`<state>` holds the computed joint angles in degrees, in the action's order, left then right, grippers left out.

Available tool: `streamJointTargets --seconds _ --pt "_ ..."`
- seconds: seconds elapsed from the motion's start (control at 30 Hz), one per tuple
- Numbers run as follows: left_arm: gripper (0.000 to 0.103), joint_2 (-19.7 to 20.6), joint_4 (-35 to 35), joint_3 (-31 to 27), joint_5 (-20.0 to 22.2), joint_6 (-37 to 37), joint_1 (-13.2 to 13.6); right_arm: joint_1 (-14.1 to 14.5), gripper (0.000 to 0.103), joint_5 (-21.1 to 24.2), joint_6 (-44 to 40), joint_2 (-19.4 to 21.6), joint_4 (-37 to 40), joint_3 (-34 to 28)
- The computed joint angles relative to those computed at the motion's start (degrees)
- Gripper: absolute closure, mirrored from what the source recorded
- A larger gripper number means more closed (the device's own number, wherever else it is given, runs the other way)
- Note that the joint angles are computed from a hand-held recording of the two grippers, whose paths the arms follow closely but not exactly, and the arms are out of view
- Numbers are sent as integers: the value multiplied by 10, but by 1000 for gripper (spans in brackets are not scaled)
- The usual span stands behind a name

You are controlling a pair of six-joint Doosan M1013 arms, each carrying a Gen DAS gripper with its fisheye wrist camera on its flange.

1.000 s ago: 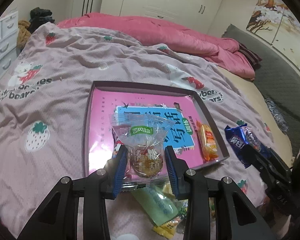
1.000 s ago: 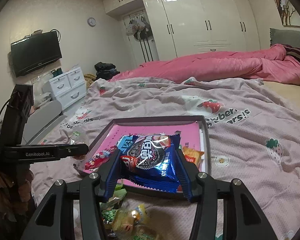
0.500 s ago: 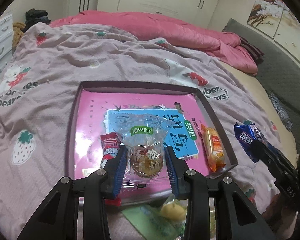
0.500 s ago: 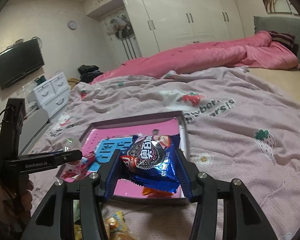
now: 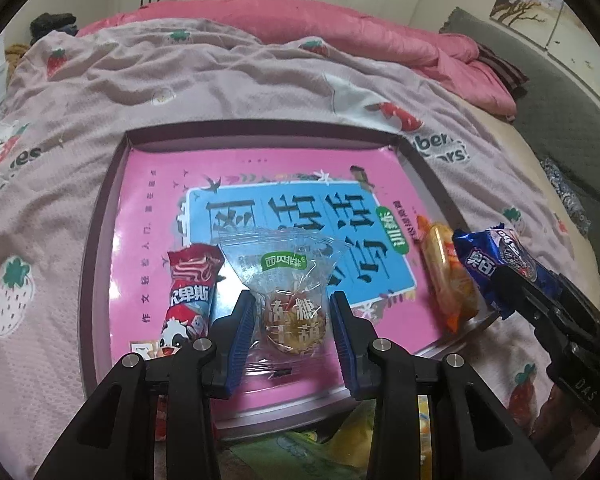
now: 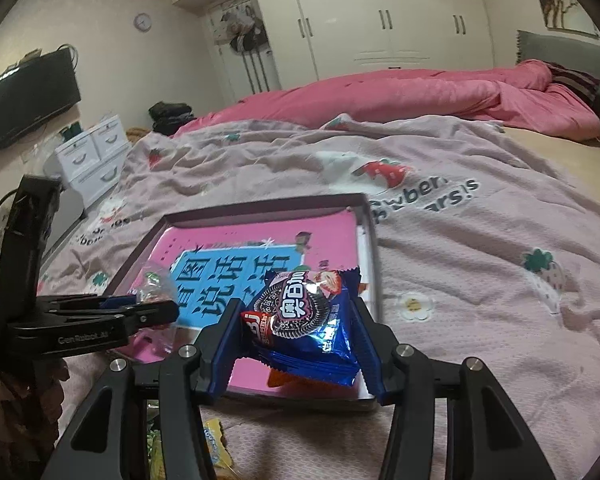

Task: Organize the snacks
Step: 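Carry the clear pastry bag and blue biscuit pack over the tray with both tools, then open both tools to drop the pastry bag and biscuit pack into the tray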

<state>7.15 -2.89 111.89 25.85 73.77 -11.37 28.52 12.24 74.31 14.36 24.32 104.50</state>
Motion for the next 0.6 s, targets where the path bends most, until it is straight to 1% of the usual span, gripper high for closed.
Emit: streamJointTargets --seconds 0.07,0.27,0.4,0.53,0.6 --pt "64 2 3 0 2 -2 0 2 50 5 -11 3 4 -2" --pt "64 6 10 0 8 -3 1 7 50 19 -84 14 57 -10" --pt "64 7 14 -1 10 -3 0 12 50 30 -61 22 21 -16" --pt "64 6 2 -1 13 8 2 15 50 33 -75 25 26 -18" --pt "64 6 -7 -1 15 16 3 17 50 30 -67 26 12 -18"
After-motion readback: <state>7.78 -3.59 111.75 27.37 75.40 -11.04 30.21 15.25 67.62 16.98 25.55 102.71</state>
